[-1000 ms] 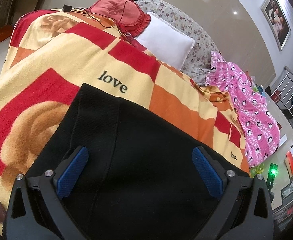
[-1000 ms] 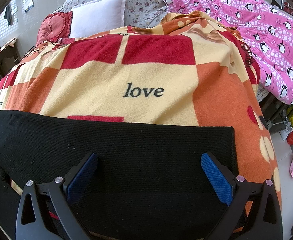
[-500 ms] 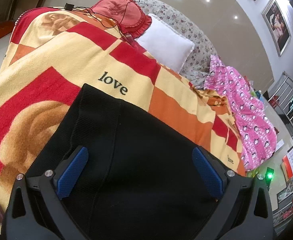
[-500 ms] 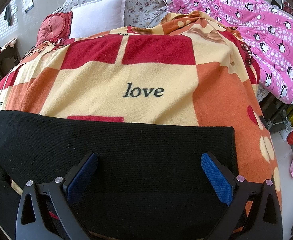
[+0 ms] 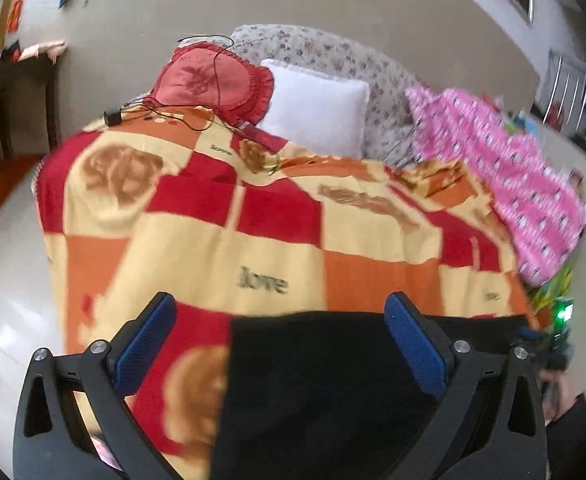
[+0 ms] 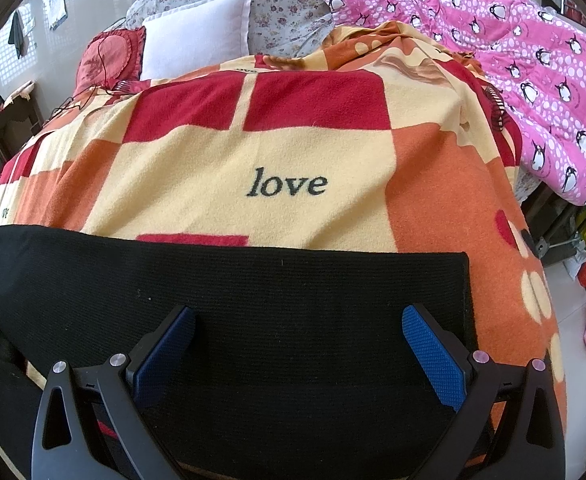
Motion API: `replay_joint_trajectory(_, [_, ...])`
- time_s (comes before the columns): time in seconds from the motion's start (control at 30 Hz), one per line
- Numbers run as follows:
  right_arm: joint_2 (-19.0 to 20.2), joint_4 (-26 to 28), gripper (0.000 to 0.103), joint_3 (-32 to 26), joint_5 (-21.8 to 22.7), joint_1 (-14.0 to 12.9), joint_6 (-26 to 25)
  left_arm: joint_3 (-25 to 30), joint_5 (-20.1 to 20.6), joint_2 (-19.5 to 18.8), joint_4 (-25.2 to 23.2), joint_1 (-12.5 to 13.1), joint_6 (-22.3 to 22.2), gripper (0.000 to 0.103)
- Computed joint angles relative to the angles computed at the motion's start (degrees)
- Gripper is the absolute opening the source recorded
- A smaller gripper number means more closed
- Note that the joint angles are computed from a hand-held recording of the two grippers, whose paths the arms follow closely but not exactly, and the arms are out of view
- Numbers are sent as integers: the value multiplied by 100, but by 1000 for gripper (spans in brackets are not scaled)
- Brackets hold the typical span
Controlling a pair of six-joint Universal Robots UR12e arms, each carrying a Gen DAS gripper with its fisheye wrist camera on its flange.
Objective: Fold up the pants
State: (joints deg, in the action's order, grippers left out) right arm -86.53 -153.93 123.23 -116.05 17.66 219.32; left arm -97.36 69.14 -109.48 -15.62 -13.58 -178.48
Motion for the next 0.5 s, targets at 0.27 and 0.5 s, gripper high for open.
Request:
replay_joint_trajectory(0.27, [-18,-126,103,41,60,-19,6,523,829,-355,-1339,-278,2235,100])
replay_joint_trajectory(0.5, [-18,-115,103,38,55,-20,1,652,1122,-595,-1564,-272,3194,66])
